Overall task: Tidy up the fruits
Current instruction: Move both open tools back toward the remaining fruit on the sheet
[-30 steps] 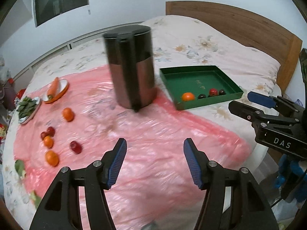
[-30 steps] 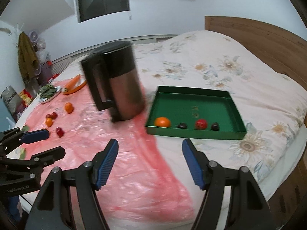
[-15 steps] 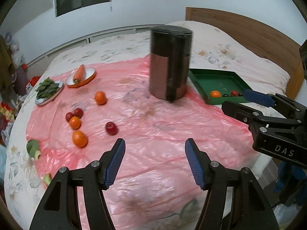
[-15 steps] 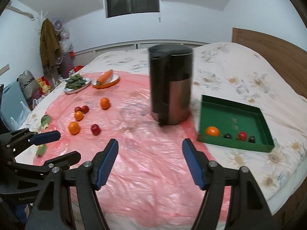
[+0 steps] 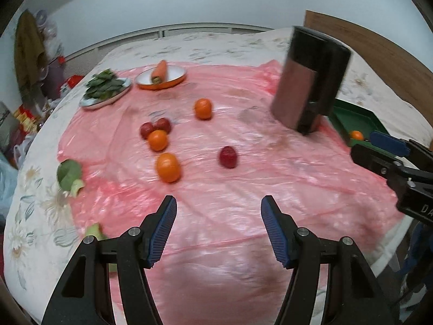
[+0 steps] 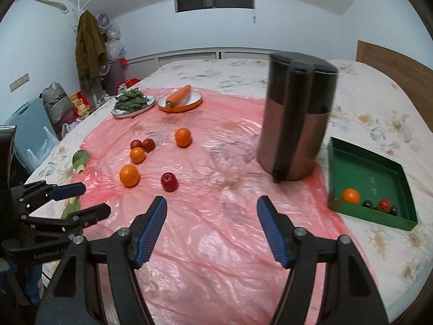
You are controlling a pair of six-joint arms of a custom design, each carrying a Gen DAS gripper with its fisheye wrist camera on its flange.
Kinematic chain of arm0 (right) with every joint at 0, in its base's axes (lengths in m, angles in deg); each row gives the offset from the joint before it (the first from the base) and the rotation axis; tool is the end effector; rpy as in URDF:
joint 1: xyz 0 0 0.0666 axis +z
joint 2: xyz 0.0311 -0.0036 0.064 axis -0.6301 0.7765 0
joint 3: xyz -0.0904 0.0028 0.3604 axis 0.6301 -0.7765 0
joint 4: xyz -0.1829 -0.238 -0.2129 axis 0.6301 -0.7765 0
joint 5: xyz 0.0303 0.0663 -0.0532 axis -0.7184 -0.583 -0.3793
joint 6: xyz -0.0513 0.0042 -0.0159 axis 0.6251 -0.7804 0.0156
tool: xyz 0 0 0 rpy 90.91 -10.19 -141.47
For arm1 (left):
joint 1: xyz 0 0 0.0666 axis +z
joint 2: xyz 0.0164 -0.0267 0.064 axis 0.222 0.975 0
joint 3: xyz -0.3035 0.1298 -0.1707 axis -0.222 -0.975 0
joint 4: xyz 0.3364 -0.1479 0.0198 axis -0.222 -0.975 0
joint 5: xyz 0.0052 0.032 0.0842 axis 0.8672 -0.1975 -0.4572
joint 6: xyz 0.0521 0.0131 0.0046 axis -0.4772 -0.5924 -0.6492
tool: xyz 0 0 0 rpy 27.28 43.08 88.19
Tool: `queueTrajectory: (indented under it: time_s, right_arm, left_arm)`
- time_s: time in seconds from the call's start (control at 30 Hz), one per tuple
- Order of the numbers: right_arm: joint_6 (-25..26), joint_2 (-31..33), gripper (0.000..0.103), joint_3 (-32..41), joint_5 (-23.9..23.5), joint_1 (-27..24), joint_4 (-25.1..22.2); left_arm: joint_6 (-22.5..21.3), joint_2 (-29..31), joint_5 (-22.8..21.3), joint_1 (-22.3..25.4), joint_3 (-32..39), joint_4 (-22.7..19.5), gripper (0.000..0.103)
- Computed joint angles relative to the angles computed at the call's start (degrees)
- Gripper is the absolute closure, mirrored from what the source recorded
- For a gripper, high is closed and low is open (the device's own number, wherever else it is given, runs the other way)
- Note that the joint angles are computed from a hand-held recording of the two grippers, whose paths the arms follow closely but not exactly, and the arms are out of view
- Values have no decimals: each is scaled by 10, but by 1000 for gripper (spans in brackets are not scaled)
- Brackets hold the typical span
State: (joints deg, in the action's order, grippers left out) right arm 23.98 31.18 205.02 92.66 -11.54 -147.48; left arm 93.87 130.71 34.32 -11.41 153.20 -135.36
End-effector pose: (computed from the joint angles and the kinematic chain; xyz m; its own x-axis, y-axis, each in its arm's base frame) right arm 0.4847 0.2495 0.5822 -0.6414 -0.1677 -0.7487 -0.3277 0.9422 0.0697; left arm 0.4581 -0.2007 0.5606 -0.7566 0.0654 -0.6506 0.1283 0.9905 -0.0496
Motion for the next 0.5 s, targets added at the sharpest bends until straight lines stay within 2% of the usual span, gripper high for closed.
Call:
queueTrajectory:
  time_s: [0.3, 0.5]
  right_arm:
    - [10, 51, 0, 47, -10, 17, -17]
    - [34, 104, 0, 119, -18, 29, -40]
  left_arm:
    - [16, -39, -3, 57, -79, 21, 44]
    - [33, -23, 16, 89, -68, 11, 44]
